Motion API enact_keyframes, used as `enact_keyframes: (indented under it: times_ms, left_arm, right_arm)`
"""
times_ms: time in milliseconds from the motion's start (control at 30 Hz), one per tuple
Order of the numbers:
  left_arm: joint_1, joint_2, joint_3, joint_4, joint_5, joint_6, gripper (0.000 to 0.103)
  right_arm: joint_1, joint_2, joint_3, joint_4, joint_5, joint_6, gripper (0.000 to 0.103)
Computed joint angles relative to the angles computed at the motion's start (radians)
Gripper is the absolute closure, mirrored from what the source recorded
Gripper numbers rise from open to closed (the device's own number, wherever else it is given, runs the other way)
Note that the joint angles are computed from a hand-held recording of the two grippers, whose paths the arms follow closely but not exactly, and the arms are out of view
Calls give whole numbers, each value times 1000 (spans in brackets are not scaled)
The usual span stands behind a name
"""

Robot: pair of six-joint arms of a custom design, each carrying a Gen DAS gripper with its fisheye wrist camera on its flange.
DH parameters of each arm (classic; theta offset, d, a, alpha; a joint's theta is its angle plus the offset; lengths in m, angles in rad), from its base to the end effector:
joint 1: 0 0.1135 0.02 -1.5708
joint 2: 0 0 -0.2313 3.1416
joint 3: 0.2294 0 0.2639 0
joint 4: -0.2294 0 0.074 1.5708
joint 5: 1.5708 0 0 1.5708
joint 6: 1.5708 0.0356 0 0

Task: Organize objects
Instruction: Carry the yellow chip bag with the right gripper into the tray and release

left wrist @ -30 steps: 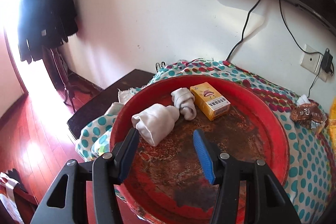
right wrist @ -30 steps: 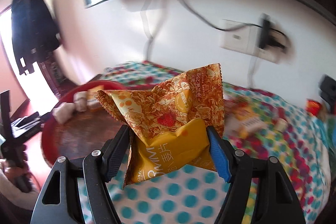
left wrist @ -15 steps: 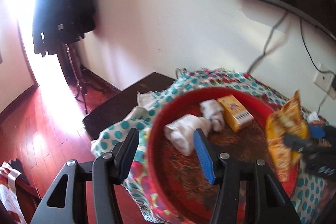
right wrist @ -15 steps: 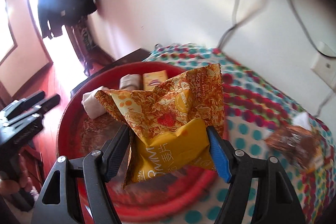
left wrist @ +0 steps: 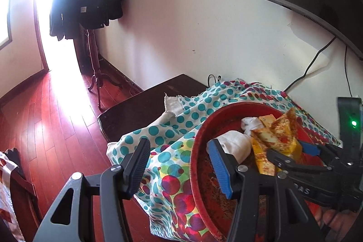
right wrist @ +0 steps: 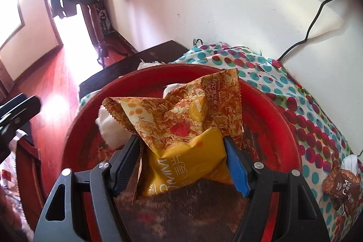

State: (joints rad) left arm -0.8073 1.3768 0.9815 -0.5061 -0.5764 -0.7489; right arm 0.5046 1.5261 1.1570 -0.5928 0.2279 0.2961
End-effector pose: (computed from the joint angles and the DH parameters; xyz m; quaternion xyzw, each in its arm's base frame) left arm 0.2215 -0.2034 0.2154 -0.0669 0.9079 -0.0299 0.4127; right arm 0.2955 0.1540 0.2187 -0.0647 0.9462 0.0162 0.3166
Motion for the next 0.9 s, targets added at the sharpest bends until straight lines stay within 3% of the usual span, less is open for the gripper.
enact_keyframes:
  times_ms: [267,467,733,900]
  left_arm:
    - [-2,31,12,8,17,-5,48]
    - [3,52,14,16,34,-8,48]
    - [-7,49,15,20,25,0,48]
    - [-34,97,46,23,26,16,48]
  right_arm:
    - [-7,150,114,41,-3,26,33]
    - [-2,152,109,46,1,5,28]
    - [-4,-89,-35,16,0,31,16]
    - [-49,-407,-231,-41,-8,57,15]
